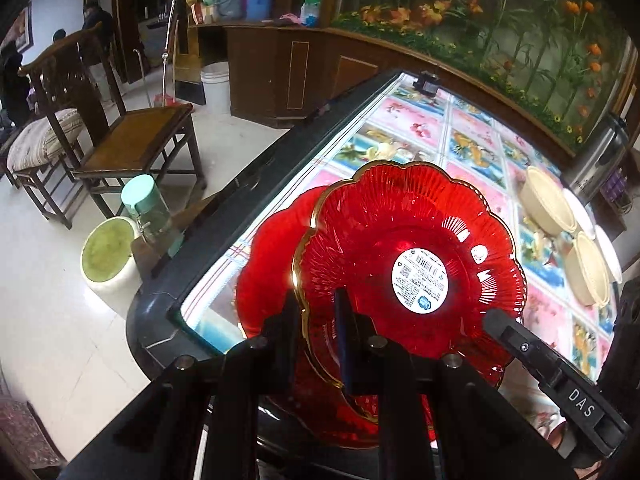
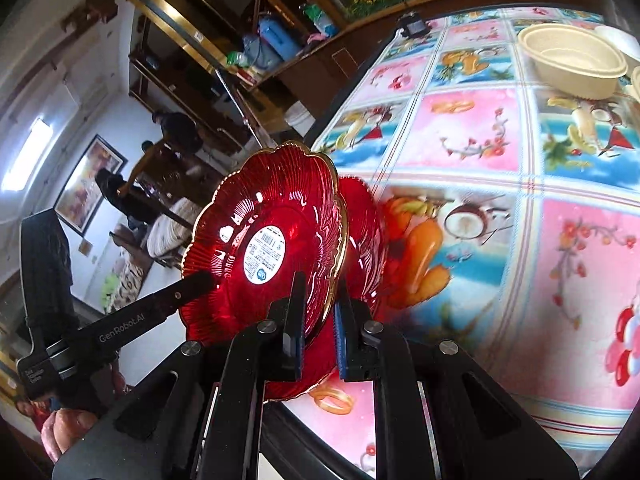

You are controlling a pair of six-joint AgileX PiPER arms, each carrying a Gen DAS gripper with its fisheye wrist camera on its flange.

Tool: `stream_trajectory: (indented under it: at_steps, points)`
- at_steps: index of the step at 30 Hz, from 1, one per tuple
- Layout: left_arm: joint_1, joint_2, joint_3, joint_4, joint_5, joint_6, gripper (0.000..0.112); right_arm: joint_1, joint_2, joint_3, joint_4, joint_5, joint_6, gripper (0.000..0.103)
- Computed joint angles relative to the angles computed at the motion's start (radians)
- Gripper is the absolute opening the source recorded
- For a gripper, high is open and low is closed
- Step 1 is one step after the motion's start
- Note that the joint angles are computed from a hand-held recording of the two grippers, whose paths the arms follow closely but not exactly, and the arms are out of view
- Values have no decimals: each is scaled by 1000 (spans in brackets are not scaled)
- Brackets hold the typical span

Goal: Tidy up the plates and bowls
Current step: 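Carry the small red plate with the right tool onto the large red plate while the left tool holds it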

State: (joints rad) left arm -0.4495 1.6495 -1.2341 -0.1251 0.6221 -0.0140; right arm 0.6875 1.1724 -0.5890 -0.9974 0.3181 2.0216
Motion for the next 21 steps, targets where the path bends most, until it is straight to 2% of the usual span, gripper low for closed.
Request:
stream_trajectory:
  at_steps: [11,16,21]
  points:
    - [37,18,22,-30,-7,82,19,-30,77,-44,49,-23,-64,11]
    - [39,30,11,1,3,61,20,-10,101,-75,85,19,-106,11]
    - [39,29,7,77,-12,-8,19,-15,129,-129,210,78,-253,12]
